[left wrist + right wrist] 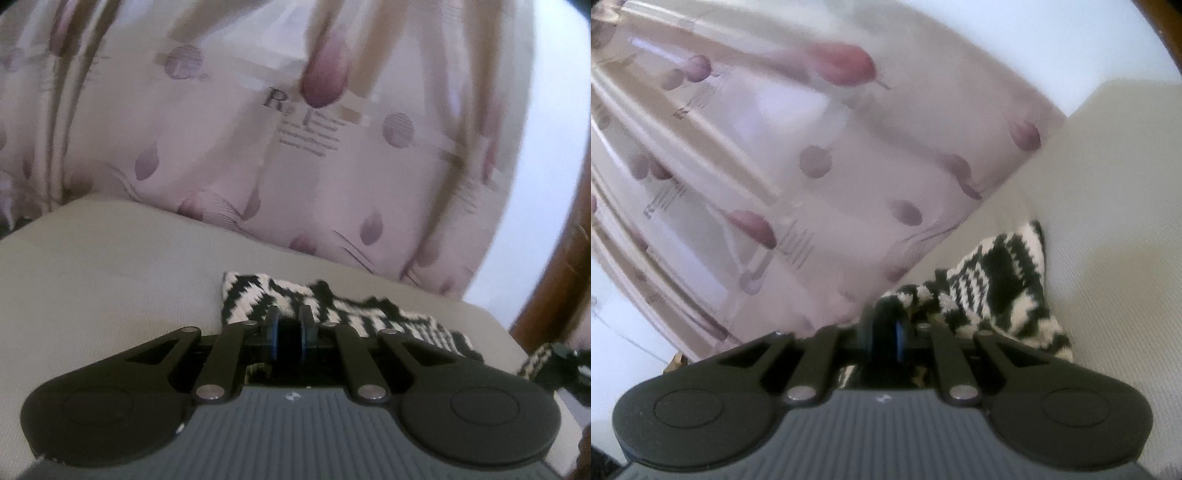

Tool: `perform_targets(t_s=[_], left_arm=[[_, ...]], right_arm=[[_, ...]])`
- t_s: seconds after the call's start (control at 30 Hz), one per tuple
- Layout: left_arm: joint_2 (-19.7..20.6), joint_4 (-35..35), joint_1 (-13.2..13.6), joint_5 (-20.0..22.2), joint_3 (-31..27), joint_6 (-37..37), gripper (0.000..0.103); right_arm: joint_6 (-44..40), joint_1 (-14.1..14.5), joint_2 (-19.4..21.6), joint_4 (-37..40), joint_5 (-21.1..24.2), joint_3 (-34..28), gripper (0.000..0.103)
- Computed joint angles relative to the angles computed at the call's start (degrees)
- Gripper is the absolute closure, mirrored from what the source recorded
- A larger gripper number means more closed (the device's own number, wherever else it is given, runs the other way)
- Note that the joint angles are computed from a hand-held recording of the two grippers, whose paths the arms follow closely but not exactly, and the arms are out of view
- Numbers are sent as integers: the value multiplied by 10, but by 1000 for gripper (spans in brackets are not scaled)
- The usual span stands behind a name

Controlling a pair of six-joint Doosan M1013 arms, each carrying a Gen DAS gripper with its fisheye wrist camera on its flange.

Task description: Fold small clothes

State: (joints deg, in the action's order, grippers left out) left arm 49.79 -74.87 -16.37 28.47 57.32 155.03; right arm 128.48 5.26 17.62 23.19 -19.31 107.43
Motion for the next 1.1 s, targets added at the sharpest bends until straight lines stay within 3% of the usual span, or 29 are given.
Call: perform_targets(t_s=[0.03, 0.13, 0.23, 0.4, 0.43, 0.47, 0.53, 0.57, 0.67, 0.73, 0.87, 0.97, 1.1], left_arm=[[6, 3, -2, -8, -10, -13, 98], [23, 42, -6, -29, -45, -72, 98], [35, 95, -3, -11, -73, -141, 98], [33, 144, 12, 45, -74, -111, 92], [34, 160, 16, 57, -77, -115, 82], [37, 178, 19, 74, -81, -119, 62], [49, 206, 26, 125, -100, -113, 36], [52, 200, 28, 142, -101, -82, 34], [51, 199, 24, 156, -89, 24, 34], [60, 199, 22, 185, -103, 50, 34], [77, 186, 14, 190, -130, 57, 36], [104, 234, 4, 201, -181, 14, 46], [132, 277, -6, 217, -232, 27, 46]], right_arm=[[9, -4, 5, -6, 1, -4, 92], [33, -16, 19, -22, 7, -19, 92], [56, -20, 29, -36, 10, -28, 92], [87, -17, 30, -70, 7, -22, 92], [87, -17, 29, -69, 8, -21, 92], [87, -16, 29, -69, 9, -19, 92], [89, -15, 28, -68, 13, -17, 92], [89, -15, 27, -66, 16, -15, 92], [86, -15, 25, -59, 22, -12, 92], [80, -15, 23, -54, 27, -12, 92], [75, -15, 22, -55, 36, -13, 92], [88, -16, 22, -65, 37, -12, 92], [111, -18, 24, -86, 39, -13, 92]])
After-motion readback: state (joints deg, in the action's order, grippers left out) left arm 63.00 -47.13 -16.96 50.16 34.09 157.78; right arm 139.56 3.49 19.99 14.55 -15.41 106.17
